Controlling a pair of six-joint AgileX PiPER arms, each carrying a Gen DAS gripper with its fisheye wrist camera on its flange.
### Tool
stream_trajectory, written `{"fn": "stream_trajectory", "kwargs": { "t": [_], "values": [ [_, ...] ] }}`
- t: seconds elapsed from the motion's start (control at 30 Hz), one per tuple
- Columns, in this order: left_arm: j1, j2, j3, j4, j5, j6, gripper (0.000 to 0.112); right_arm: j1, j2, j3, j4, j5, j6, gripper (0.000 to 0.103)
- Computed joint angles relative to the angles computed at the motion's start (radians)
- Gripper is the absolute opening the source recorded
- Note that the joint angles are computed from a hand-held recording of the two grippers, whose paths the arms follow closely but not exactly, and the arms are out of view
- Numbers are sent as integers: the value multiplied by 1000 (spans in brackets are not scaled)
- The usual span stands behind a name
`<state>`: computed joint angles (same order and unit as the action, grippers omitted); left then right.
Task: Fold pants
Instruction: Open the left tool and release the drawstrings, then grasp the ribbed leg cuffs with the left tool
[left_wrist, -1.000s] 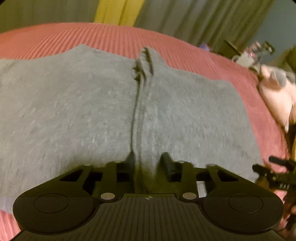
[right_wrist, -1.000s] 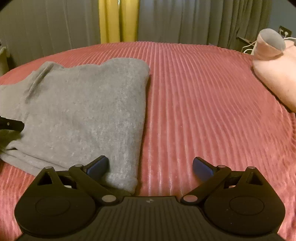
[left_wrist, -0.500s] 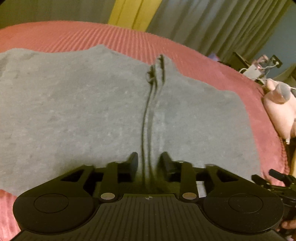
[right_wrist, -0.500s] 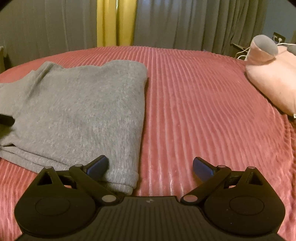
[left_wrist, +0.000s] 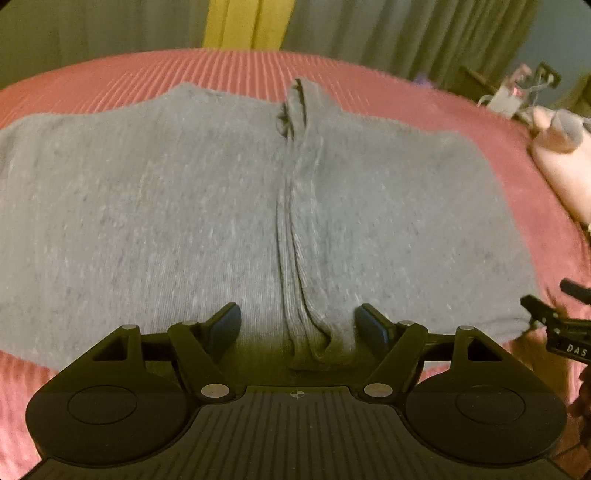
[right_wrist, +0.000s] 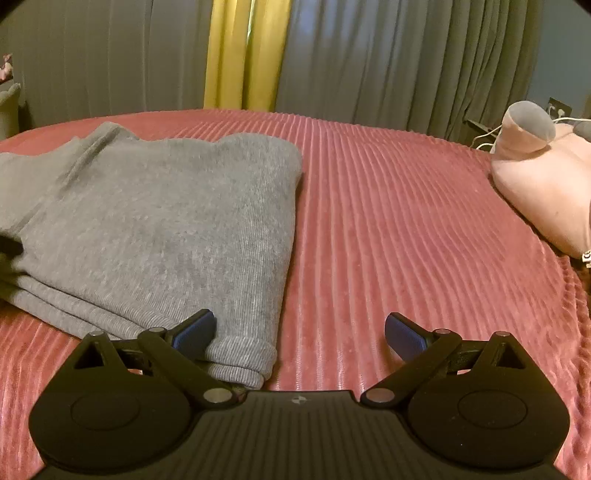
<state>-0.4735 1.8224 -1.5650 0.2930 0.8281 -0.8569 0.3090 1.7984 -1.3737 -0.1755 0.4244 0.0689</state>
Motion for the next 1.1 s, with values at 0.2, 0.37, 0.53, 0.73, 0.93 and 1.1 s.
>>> {"fn": "stream_trajectory", "kwargs": {
  "t": [0.2,0.37,0.53,0.73,0.93,1.1],
  "values": [
    [26,-89,120,-9,-79,-54,77,-27,3,-10,105,10,-78,99],
    [68,-206,269,11,-164,-171,78,-13,35,-109,86,100,-73,99],
    [91,-294,366,106,-160,-317,78,11,51,-153,140,62,-112,99],
    [126,-388,440,162,-123,-404,81,83,160,-275,-31,125,-39,99],
    [183,-506,557,263,-120,-506,86,108,187,-366,8,203,-32,99],
    [311,-617,689,292,-195,-638,86,129,217,-390,56,291,-150,99]
  ]
}}
